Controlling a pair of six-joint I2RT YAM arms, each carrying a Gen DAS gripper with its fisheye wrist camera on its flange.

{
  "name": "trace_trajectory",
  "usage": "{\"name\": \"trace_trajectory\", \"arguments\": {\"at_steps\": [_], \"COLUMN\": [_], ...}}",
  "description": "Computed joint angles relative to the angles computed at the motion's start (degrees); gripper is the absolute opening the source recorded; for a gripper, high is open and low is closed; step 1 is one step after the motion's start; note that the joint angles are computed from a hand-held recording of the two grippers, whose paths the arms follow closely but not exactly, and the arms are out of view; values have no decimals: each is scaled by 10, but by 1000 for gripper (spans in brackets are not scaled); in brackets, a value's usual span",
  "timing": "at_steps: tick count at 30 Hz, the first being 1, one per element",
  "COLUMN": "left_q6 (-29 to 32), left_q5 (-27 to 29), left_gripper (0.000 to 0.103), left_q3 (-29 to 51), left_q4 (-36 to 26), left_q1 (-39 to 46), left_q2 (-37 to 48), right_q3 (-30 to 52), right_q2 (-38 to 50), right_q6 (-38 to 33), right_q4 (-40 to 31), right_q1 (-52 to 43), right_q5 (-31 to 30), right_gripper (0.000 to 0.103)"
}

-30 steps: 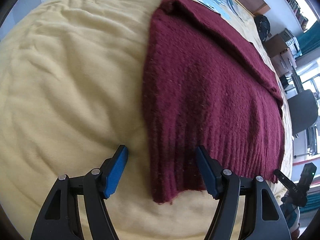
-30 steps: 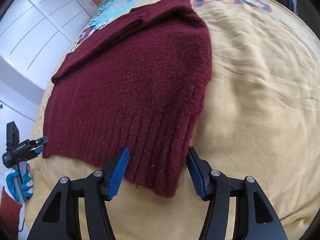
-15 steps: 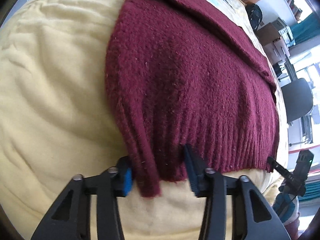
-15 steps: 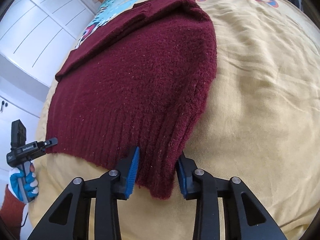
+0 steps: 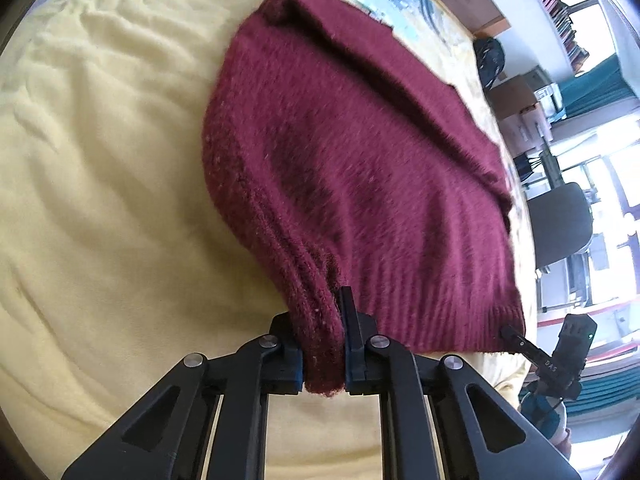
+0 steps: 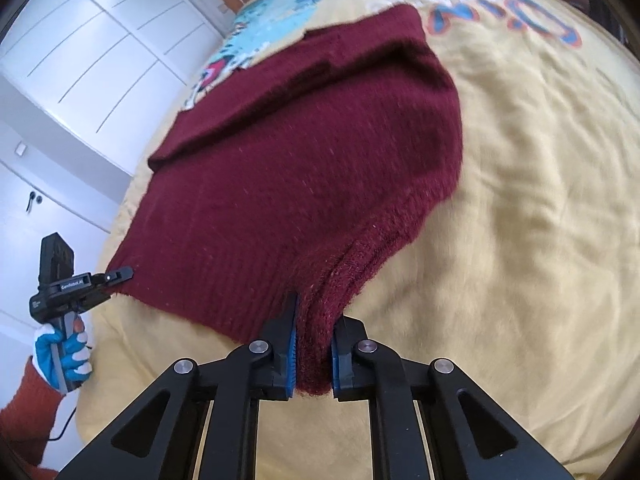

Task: Fold small clothes
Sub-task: 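Lift the hem with both tools and fold it toward the collar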

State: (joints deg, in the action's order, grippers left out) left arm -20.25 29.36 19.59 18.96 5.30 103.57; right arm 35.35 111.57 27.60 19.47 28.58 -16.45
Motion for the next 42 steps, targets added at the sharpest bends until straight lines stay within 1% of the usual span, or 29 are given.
{"name": "trace_trajectory", "arguments": {"at_steps": [2, 5, 7, 10, 14, 17, 19, 23, 26, 27, 29, 35, 39, 41, 42], "left_q6": [2, -5, -15, -15, -15, -19, -16, -16, -22, -19, -14, 0, 15, 17, 19], "left_q5": [1, 2, -1, -3, -9, -20, -28, -40, -48, -44, -55, -96, -128, -137, -144], "left_gripper": [10, 9, 9, 9, 9, 9, 9, 9, 9, 9, 9, 9, 10, 10, 11], "left_q3": [-1, 7, 20, 51, 111, 162, 210, 292, 369, 385, 437, 604, 693, 735, 759], "left_q4": [-18, -34, -49, -86, -121, -130, -143, -148, -156, -161, -173, -243, -288, -311, -327], "left_q1": [4, 2, -8, -15, -23, -33, -34, -24, -12, -3, -1, -4, -11, -14, -15], "left_q2": [-35, -65, -88, -123, -137, -120, -100, -46, 14, 28, 74, 228, 306, 341, 360], "right_q3": [5, 20, 34, 67, 121, 182, 228, 329, 417, 450, 516, 736, 871, 950, 1009], "right_q2": [-19, -36, -50, -65, -70, -52, -32, 25, 91, 116, 166, 330, 418, 466, 502], "right_q6": [-8, -12, -21, -40, -69, -86, -95, -105, -105, -106, -107, -103, -92, -85, -83], "right_q4": [-10, -23, -39, -70, -109, -136, -151, -186, -214, -228, -257, -359, -424, -466, -499], "right_q1": [-1, 2, -1, -11, -27, -42, -56, -84, -99, -102, -105, -113, -121, -123, -123], "right_q5": [5, 11, 15, 18, 25, 33, 38, 46, 47, 51, 58, 63, 62, 62, 61], "right_gripper": [11, 11, 11, 10, 10, 10, 10, 10, 10, 10, 10, 10, 11, 11, 13]}}
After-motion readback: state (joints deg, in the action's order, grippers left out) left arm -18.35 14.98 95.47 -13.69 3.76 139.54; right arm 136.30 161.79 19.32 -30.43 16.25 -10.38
